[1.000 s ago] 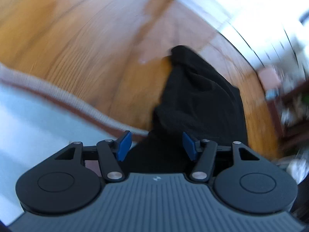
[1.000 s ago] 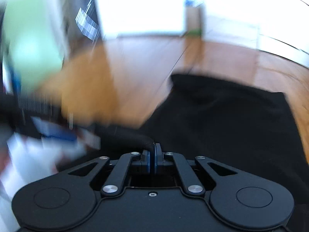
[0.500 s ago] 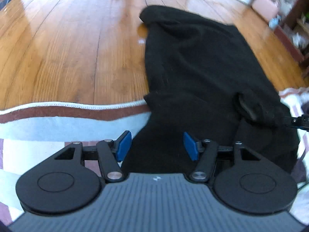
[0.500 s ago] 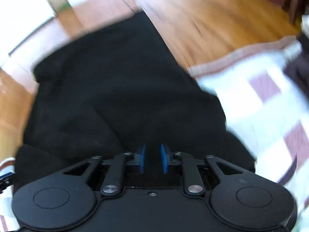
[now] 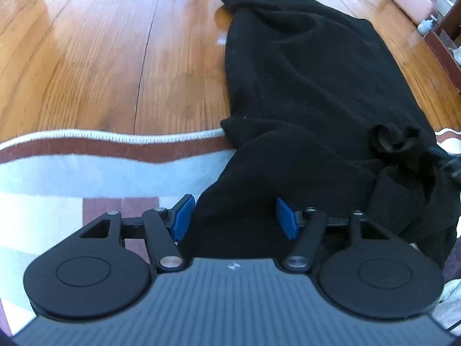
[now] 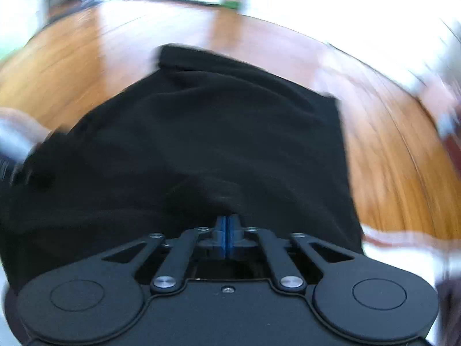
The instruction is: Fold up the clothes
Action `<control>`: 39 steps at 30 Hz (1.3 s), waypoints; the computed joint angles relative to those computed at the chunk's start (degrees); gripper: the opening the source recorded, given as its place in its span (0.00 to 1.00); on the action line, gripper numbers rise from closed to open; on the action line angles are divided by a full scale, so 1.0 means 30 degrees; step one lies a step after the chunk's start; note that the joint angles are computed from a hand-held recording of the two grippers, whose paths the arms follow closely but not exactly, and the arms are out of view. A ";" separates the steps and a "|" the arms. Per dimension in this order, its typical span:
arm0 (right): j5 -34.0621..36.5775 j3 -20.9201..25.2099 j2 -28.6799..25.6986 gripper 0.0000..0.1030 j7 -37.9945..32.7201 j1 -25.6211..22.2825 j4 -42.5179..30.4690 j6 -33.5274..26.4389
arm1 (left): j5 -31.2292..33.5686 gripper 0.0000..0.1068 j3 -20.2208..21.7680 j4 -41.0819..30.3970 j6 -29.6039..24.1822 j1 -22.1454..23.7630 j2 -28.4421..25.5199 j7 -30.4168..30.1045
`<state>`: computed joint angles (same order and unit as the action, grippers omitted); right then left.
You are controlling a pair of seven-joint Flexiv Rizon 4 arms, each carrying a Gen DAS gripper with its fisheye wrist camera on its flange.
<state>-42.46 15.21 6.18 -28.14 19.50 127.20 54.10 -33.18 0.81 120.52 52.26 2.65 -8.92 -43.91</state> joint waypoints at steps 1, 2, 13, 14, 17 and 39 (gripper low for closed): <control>0.0112 -0.0096 0.0853 0.00 0.0881 -0.0343 0.0558 0.0364 | 0.0221 0.58 0.0059 -0.0030 -0.0089 -0.0004 0.0042 -0.0176; 0.0267 -0.0145 0.1688 0.00 0.1708 -0.0745 0.1061 0.0695 | 0.0396 0.58 0.0088 -0.0035 -0.0076 -0.0017 0.0058 -0.0269; 0.2957 0.0482 0.2605 0.47 -0.0313 -0.1023 0.2189 0.2241 | 0.2647 0.59 0.0198 0.0243 0.0774 -0.0461 0.0632 -0.1140; 0.2302 0.0617 0.2168 0.59 -0.0590 -0.0974 0.2110 0.2786 | 0.2626 0.59 0.0219 0.0305 0.0787 -0.0450 0.0644 -0.1216; -0.1296 0.0898 0.0305 0.81 -0.1472 -0.0784 0.1103 0.1942 | 0.2166 0.59 0.0260 0.0673 0.0981 -0.0405 0.0846 -0.1325; 0.6102 0.0738 0.5564 0.10 0.0357 -0.1052 0.3640 -0.4487 | 0.4349 0.68 0.0766 0.3008 0.3896 -0.0799 0.2638 -0.3833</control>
